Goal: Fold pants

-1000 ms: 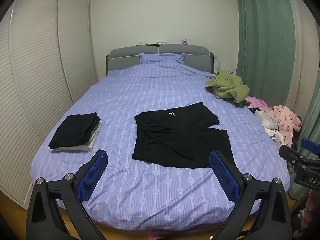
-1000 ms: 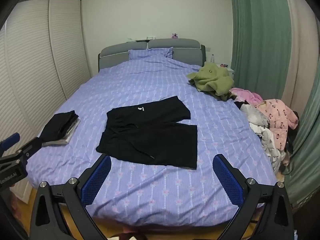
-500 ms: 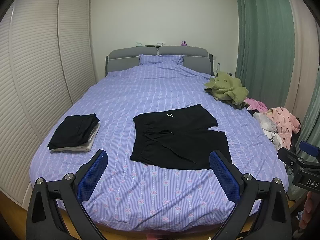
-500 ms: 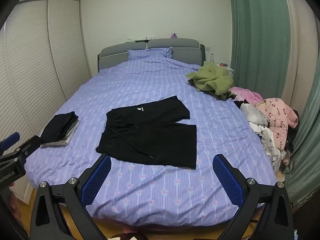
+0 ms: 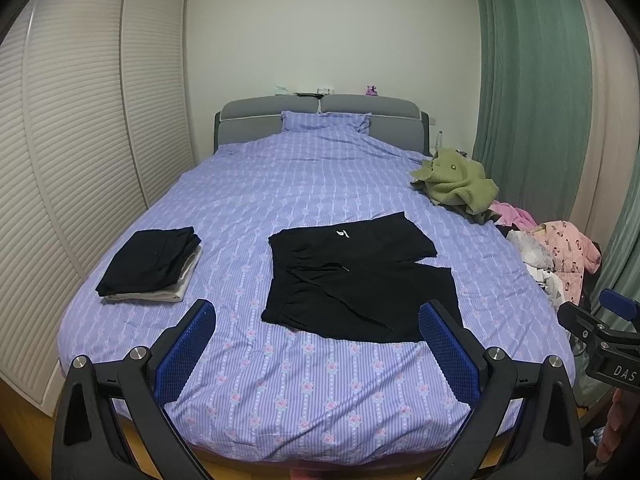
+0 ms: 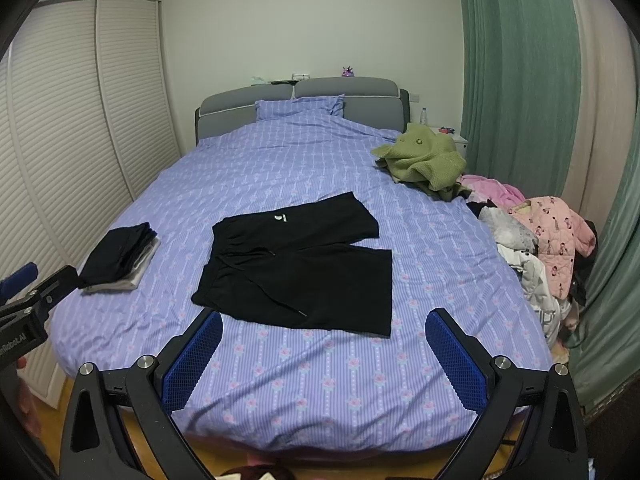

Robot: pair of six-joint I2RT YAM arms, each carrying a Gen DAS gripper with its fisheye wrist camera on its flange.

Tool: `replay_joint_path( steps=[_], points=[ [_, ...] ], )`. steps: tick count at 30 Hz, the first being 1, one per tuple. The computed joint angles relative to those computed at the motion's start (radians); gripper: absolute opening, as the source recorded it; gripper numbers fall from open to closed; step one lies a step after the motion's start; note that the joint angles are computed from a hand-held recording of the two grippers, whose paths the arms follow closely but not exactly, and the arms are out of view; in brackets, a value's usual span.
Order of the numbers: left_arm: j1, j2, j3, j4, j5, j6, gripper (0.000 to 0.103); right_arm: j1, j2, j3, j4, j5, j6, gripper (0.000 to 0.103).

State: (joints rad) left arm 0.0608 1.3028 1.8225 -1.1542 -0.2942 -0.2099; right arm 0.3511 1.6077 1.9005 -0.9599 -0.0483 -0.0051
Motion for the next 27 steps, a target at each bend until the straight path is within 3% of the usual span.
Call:
replay_joint_path(
  steps=[27],
  points=[
    [0.005,0.008,0.005,0.000,0.005,-0.001,0.103,0.000,0.010,0.024,-0.019,0.002,0.000,0.103]
  ],
)
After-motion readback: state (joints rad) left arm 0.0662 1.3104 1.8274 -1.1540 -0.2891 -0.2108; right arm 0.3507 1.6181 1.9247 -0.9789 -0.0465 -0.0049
